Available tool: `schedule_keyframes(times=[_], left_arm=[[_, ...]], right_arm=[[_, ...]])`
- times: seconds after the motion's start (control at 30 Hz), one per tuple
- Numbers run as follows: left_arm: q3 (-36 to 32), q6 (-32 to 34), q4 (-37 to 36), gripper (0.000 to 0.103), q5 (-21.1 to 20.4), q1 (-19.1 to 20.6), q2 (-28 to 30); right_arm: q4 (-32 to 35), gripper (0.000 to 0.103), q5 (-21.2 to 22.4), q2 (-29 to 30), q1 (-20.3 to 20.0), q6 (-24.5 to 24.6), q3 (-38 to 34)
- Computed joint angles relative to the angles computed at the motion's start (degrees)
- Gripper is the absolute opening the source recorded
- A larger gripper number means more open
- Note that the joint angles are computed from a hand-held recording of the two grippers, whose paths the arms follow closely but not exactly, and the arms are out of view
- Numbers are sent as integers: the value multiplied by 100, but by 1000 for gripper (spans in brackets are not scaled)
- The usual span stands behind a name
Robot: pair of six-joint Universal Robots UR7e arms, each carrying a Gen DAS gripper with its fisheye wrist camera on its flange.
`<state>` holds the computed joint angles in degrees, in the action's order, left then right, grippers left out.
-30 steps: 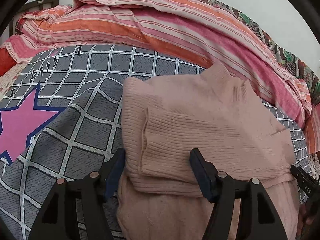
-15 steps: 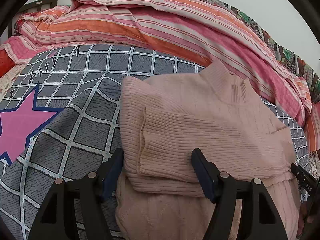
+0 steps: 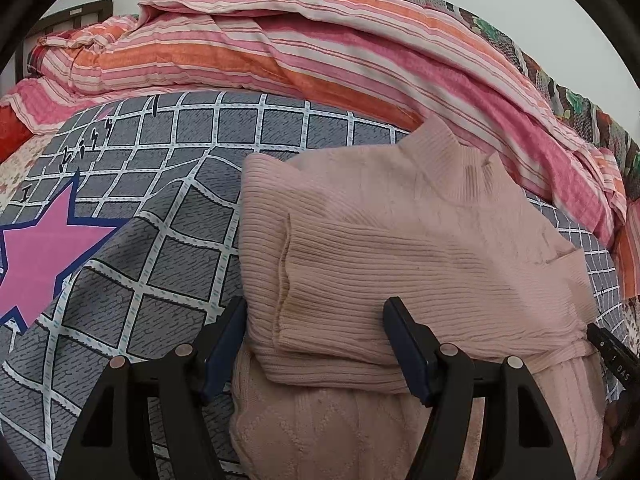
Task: Fold small clothes
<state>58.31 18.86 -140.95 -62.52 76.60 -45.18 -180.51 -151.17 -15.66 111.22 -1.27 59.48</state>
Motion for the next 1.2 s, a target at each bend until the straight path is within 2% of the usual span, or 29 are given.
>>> schedule_keyframes(times=[0.2, 0.3, 0.43, 0.67, 0.83, 0.93, 1.03, 1.13, 1.2], left_arm=[[49, 39, -88, 67, -43, 7, -26], [140, 124, -270, 60, 47, -26, -47], [247, 227, -405, 60, 53, -48, -101], [422, 64, -381, 62, -305, 20, -315], [838, 288, -621, 64, -503, 5, -551], [1099, 451, -749, 65, -693, 15, -717], [1315, 415, -768, 66, -895, 60, -899], [1468, 338, -741, 66, -1072, 113, -1054], [1574, 290, -684, 66, -1206, 162, -1163]], right_arm=[[-135, 66, -155, 137, 43, -236, -168], [-88, 66, -54, 64, 26, -111, -77], [-348, 66, 78, 1, 24, -143, 44], [-818, 66, 272, -38, 54, -406, 154], [-791, 66, 402, -144, 52, -298, 311], [-1196, 66, 529, -191, 109, -531, 474], [-1523, 66, 738, -373, 165, -362, 912], [-1989, 66, 665, -486, 265, -141, 1361], [-1976, 65, 665, -628, 318, 81, 1665]])
